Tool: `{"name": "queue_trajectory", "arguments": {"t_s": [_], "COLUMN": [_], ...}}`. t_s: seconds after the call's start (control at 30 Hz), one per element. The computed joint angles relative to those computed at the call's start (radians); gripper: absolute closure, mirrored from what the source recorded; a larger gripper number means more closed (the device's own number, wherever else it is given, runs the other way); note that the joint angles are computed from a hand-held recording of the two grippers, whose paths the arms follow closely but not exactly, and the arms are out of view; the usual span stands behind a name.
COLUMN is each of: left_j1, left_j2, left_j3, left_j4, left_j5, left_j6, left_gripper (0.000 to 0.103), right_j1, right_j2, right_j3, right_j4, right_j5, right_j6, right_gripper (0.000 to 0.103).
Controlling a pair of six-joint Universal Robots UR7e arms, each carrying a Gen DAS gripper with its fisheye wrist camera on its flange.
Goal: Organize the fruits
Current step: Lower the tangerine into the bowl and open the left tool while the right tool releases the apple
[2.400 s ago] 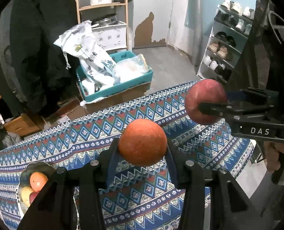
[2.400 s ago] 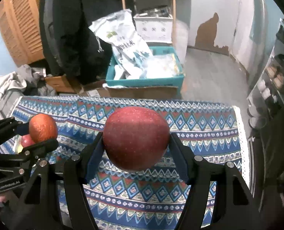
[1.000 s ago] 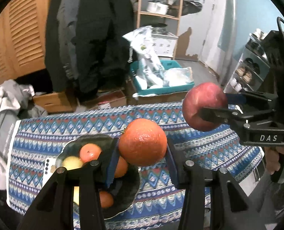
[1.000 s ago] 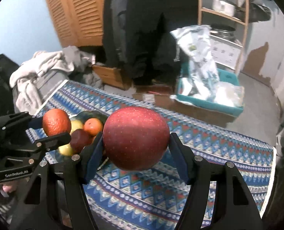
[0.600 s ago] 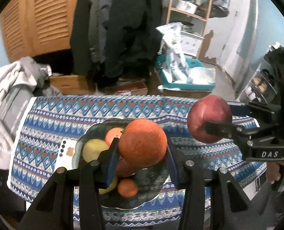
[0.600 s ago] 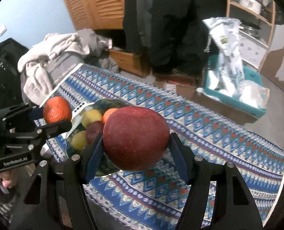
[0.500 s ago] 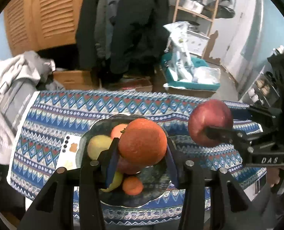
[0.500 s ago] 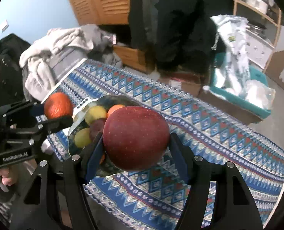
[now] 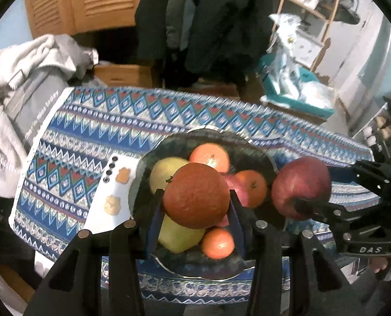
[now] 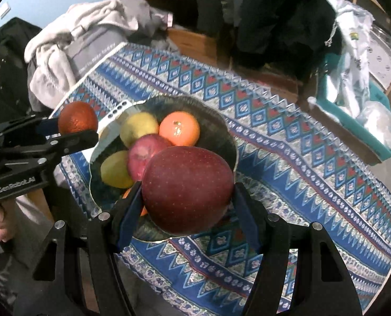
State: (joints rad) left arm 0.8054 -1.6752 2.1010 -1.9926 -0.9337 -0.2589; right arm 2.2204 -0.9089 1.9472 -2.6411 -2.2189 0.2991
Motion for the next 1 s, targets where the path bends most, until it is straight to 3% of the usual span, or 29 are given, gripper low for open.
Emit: {"name": "queue_trajectory", "arguments": {"t_s": [0.63,0.77,1.0], "left_j1": [0.063,0.055,0.039], "left_j2": [0.049,0.045,0.033], "left_j3": [-0.016,-0.014,-0.016], "left_j4": [0.048,0.039,0.049], "left_j5": [0.008,0.012,0.005], "left_j6": [-0.030,-0.028,-0.036], "left_gripper": [0.055,0.042,0.040], "right_j1": [-0.048,-0.052,-0.035], "right_j2": [0.062,0.067,0.034], "right_j3": [-0.013,-0.015,-0.005], "right_j4": [0.075,0.089,0.031], "right_j5": [0.059,0.071,0.069], "right_j6": [0.036,0.041,0.029], "right_gripper": [0.035,0.033,0.033]}}
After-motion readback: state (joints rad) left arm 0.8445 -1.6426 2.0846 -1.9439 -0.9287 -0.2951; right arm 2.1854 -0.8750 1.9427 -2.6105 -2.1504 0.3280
